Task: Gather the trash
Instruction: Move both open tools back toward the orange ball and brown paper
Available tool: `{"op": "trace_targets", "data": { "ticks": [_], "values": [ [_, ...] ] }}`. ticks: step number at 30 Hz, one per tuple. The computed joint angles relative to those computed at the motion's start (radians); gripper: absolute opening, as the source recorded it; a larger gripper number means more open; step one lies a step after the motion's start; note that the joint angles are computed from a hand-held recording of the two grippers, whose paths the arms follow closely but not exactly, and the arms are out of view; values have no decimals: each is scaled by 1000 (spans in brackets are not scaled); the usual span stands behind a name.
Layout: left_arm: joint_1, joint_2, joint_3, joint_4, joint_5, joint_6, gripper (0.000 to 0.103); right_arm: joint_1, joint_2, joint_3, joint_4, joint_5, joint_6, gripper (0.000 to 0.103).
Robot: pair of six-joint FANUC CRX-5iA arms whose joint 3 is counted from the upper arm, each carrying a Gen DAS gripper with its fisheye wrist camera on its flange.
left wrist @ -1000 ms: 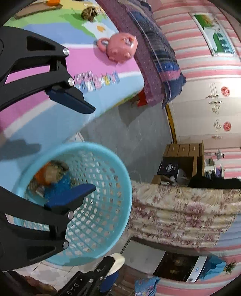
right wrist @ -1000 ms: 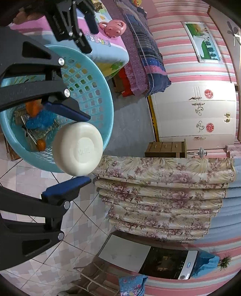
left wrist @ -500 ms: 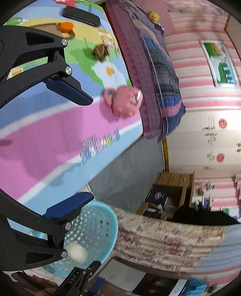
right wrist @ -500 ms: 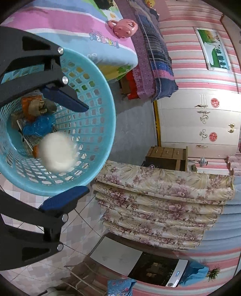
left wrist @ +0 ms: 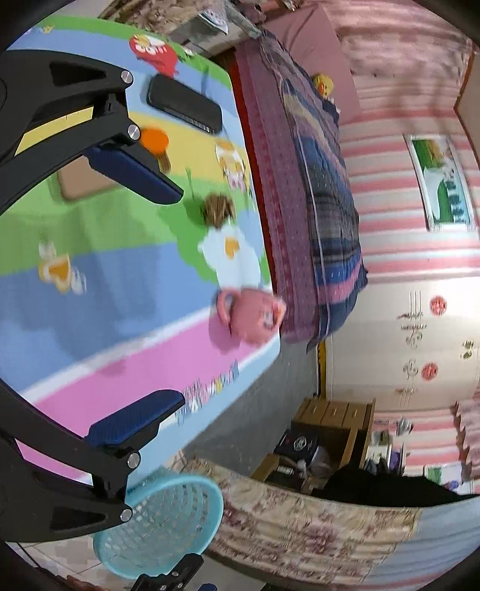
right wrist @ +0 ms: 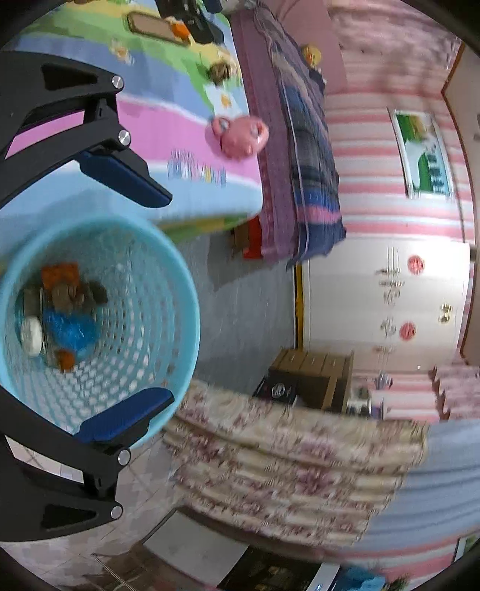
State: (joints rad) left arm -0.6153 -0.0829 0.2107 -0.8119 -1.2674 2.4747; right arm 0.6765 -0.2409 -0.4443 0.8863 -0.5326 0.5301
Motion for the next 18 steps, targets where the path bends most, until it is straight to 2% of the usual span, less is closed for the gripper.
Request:
{"op": "trace_targets", "data": {
  "ticks": [5,12,18],
  "values": [
    [33,-49,-59,-11,-3,24,97,69,35,30,0,-3,-6,96],
    [144,-117,-137,36,17,34,97,143,97,67,38,-17,-48,96],
    [220,-149,-177,63,26,9,97,184,153,138,25,-18,-10,96]
  ]
}}
